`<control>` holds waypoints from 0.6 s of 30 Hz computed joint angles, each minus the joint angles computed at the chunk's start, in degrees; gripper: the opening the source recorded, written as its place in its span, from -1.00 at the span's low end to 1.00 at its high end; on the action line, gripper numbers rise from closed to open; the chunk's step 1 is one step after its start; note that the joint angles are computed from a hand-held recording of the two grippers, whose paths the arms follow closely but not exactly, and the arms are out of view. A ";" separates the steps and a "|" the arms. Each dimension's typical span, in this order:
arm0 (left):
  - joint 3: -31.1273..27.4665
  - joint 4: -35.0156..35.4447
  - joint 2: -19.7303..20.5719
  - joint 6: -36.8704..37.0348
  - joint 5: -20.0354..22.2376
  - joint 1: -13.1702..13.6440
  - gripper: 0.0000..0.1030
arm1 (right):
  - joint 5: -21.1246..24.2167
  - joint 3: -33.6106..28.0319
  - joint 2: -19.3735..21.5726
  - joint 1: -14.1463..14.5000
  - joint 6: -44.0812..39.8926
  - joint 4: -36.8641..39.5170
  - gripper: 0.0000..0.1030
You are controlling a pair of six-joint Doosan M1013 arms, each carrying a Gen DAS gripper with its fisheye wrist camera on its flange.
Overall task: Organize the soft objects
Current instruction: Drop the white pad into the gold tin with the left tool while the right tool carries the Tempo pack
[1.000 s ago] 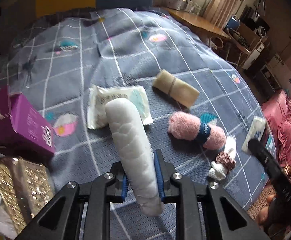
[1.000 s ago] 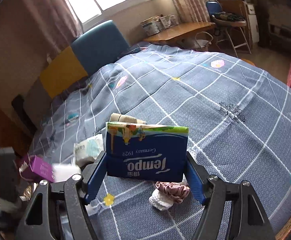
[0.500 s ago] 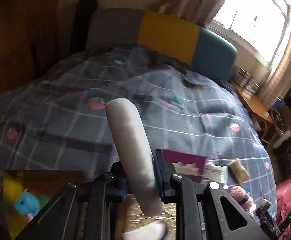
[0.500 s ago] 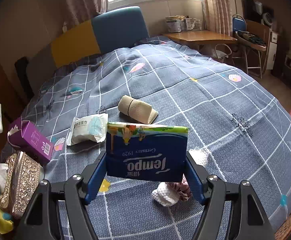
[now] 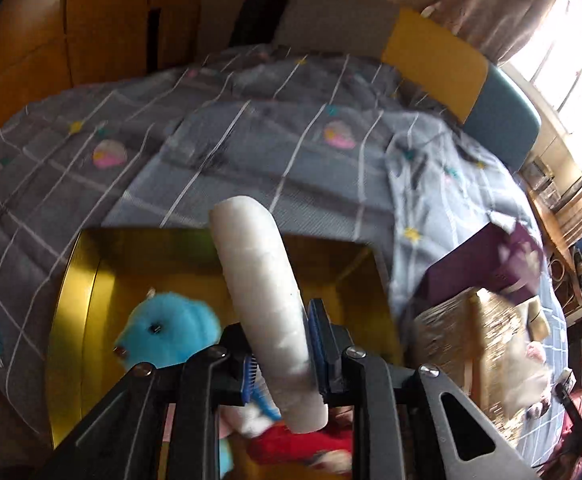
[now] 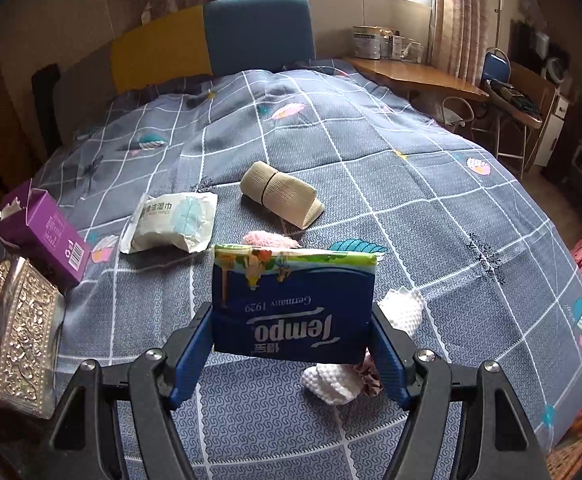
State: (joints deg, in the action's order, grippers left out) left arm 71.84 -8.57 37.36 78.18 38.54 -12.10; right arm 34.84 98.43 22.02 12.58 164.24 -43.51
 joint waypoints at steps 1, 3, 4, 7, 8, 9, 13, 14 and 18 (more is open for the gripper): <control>0.20 -1.54 0.25 1.40 0.72 0.34 -0.56 | 0.50 -0.22 0.17 0.11 -0.45 0.17 0.42; 1.38 -2.83 0.20 1.79 0.72 0.75 -0.48 | 1.65 -0.65 0.51 0.27 -1.21 0.39 0.42; 1.98 -4.76 0.02 3.12 0.55 0.98 -0.44 | 2.19 -0.83 0.66 0.33 -1.55 0.52 0.42; 3.52 -6.90 -0.48 3.08 -0.09 1.16 -0.20 | 3.34 -1.24 0.95 0.43 -2.32 0.91 0.42; 3.91 -6.50 -0.73 2.47 -0.61 1.08 -0.19 | 3.62 -1.34 1.02 0.44 -2.59 1.06 0.42; 4.91 -5.65 -1.27 1.31 -1.79 0.96 -0.18 | 3.96 -1.45 1.11 0.45 -2.82 1.15 0.42; 7.85 -0.59 -3.16 -4.35 -5.46 0.34 -0.07 | 5.33 -1.90 1.51 0.60 -3.09 1.20 0.42; 8.44 0.80 -3.56 -4.95 -6.20 0.10 -0.04 | 5.55 -1.95 1.55 0.63 -2.99 1.10 0.42; 9.88 4.68 -4.74 -6.58 -7.77 -0.76 0.06 | 6.20 -2.22 1.74 0.37 -3.01 2.14 0.42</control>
